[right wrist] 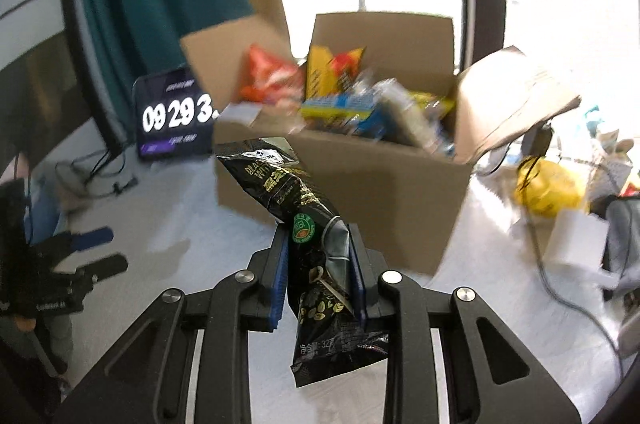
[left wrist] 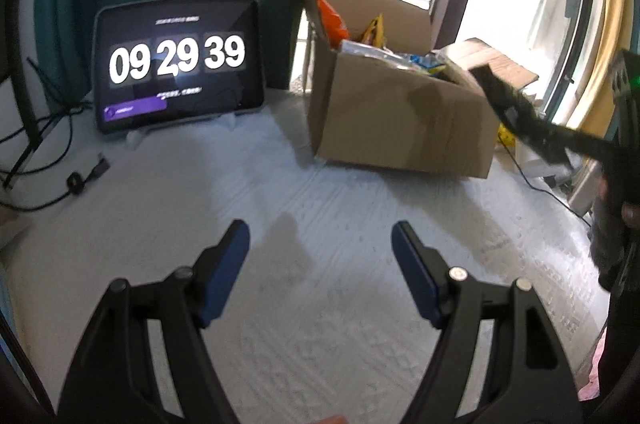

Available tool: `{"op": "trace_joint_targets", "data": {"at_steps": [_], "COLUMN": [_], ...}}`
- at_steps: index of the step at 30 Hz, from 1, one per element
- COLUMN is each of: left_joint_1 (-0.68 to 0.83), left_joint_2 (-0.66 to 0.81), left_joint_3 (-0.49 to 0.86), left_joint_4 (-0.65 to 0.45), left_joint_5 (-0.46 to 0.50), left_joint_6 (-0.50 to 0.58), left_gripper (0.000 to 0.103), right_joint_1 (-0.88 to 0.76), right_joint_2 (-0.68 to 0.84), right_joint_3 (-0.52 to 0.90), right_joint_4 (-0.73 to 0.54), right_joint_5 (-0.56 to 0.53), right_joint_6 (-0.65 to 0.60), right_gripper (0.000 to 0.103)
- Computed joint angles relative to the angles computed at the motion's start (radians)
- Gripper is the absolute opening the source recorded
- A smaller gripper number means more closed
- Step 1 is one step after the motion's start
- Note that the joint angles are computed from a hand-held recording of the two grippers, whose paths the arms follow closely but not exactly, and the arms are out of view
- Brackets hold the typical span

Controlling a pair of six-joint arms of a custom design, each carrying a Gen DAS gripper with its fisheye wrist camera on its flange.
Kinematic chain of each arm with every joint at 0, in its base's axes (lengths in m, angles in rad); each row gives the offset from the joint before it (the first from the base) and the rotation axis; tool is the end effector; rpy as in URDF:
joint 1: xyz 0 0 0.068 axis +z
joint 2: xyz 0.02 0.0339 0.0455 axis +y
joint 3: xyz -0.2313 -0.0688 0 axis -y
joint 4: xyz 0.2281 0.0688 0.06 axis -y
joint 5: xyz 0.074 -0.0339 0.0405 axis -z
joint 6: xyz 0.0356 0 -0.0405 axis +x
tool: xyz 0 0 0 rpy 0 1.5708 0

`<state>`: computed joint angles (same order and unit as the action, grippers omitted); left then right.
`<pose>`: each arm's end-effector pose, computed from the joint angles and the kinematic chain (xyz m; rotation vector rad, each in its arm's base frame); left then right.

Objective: Organize snacks
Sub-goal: 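Carry the black snack bag into the box and open the right gripper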

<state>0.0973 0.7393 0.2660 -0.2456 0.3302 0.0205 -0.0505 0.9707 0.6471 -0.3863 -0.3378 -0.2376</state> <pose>0.1608 0.0041 0.1479 0.0838 2.2609 -0.3150 0.2066 0.0014 0.2186 -0.3832 2.2101 0.2300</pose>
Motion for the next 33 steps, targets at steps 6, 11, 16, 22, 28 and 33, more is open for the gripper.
{"op": "trace_joint_targets", "data": {"at_steps": [6,11,16,22,28,33], "left_joint_1": [-0.095,-0.167,-0.190,-0.210,-0.218,-0.222], "left_joint_2": [0.108,0.194,0.287,0.382,0.487,0.572], "left_joint_3": [0.055,0.107,0.182,0.264,0.343,0.431], "left_joint_4": [0.085,0.142,0.196,0.259,0.321,0.350], "left_joint_5": [-0.056,-0.114,-0.137,-0.164,-0.196,-0.201], "left_joint_6": [-0.031,-0.026,-0.044,-0.042,-0.059,-0.093], "left_gripper": [0.075,0.075,0.075,0.075,0.075,0.075], "right_joint_1": [-0.084,-0.107,-0.121,-0.097,-0.049,-0.029], "right_joint_2": [0.101,0.196,0.300,0.452,0.627,0.768], "right_joint_3": [0.106,0.206,0.306,0.436,0.581,0.710], "right_joint_4": [0.053,0.103,0.160,0.227,0.271,0.257], "right_joint_5": [-0.039,-0.027,-0.008,0.040,0.109,0.142], "right_joint_6": [-0.002,0.017,0.044,0.102,0.131,0.162], "right_gripper": [0.029,0.029,0.029,0.029,0.029,0.029]}}
